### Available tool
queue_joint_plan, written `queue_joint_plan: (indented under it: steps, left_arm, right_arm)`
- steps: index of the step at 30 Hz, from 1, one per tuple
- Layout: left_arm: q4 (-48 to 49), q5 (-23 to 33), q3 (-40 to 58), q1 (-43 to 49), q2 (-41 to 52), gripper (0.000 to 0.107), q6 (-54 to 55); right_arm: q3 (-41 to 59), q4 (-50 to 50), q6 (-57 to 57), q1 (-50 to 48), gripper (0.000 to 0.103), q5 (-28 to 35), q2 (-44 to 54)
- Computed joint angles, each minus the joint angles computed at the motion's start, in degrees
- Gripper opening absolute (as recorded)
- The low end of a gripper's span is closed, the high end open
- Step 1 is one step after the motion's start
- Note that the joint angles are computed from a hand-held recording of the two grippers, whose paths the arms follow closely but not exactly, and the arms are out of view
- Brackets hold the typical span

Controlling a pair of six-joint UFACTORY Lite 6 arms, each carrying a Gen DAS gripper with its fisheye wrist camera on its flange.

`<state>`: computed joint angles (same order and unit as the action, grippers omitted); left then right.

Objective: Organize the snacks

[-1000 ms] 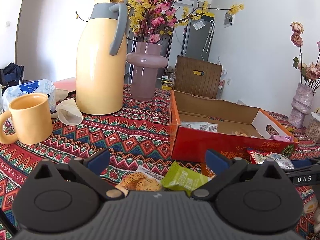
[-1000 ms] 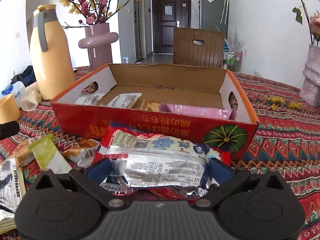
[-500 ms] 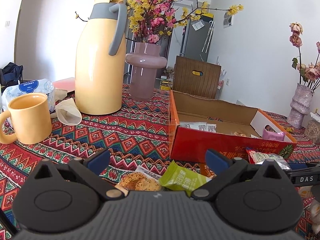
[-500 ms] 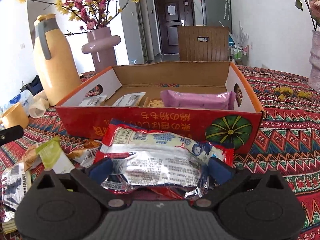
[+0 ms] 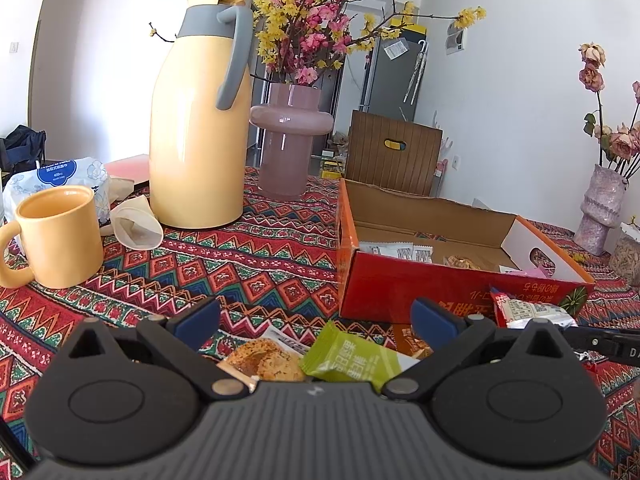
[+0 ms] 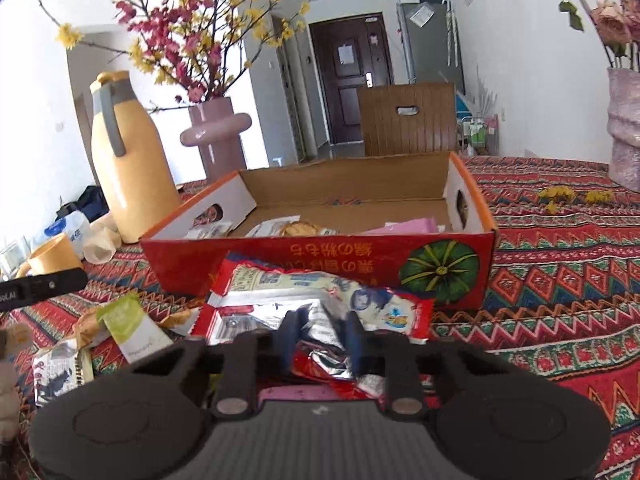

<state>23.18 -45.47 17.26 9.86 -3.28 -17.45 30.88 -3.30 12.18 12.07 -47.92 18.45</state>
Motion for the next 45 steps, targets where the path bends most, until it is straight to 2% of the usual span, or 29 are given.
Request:
queue_joint_plan:
  steps: [4, 9, 14, 19, 20, 22, 23, 24, 26, 31, 34, 39, 45]
  left_arm:
    - [-0.29, -0.06, 0.04, -0.04, 0.23, 0.103, 0.27]
    - [-0.11, -0.11, 0.14, 0.09, 0.39, 0.103, 0.24]
    - [-0.39, -0.06, 0.19, 0.03, 0.45, 0.103, 0.40]
    - [-0.76, -0.14, 0.14, 0.06, 0.64, 0.103, 0.65]
    - [-0.88, -0.07, 0.16, 0.01, 0.66, 0.103, 0.72]
    - [-0.97, -0.04, 0.20, -0.08, 0.69, 0.103, 0.74]
    - [-1.07, -0.07, 0.19, -0.11, 0.74, 0.103, 0.84]
    - [-1.13, 0.02, 0.24, -0.14, 0.74, 0.103, 0.86]
    - [-1.06, 0.16, 0.23, -0.13, 0.68, 0.103, 0.70]
    - [-0.24, 0.24, 0.31, 0.10, 0.66, 0.103, 0.36]
    - [-0.69, 0.35, 0.30, -0.10, 0.65, 0.103, 0.64]
    - [-0.60, 0.73, 0.56, -0.17, 0.88, 0.103, 0.59]
    - [-0.38, 0.93, 0.72, -0.29, 1.01, 0.103, 0.46]
  right_arm:
    - [-2.70, 2.28, -1.23, 0.53, 0.021, -3.07, -0.93]
    - [-6.13, 4.78, -2.39, 1.76, 0.005, -6.27, -3.96]
    - [-9.28, 6.09, -3.34, 1.82, 0.000, -8.14, -7.41]
    - [-12.37, 6.65, -3.53, 1.10, 0.000, -9.05, -10.98]
    - [-12.58, 5.63, -3.31, 0.56, 0.002, -8.64, -11.37]
    - [-12.36, 3.42, -2.34, -0.78, 0.013, -7.66, -11.40]
    - [-12.03, 2.09, -2.12, -1.56, 0.032, -7.21, -11.16]
    - [-11.28, 0.01, -1.77, -2.52, 0.068, -5.86, -10.93]
    - [-10.09, 0.81, -5.35, -2.21, 0.099, -3.87, -10.27]
    - [-7.14, 2.27, -17.50, -1.82, 0.097, 2.89, -9.16]
    - [-2.75, -1.09, -19.49, -4.25, 0.098, 6.09, -5.84]
    - [7.59, -18.18, -9.61, -9.91, 0.098, 13.30, 1.43]
    - [11.82, -32.83, 3.02, -14.50, 0.097, 10.69, 6.30]
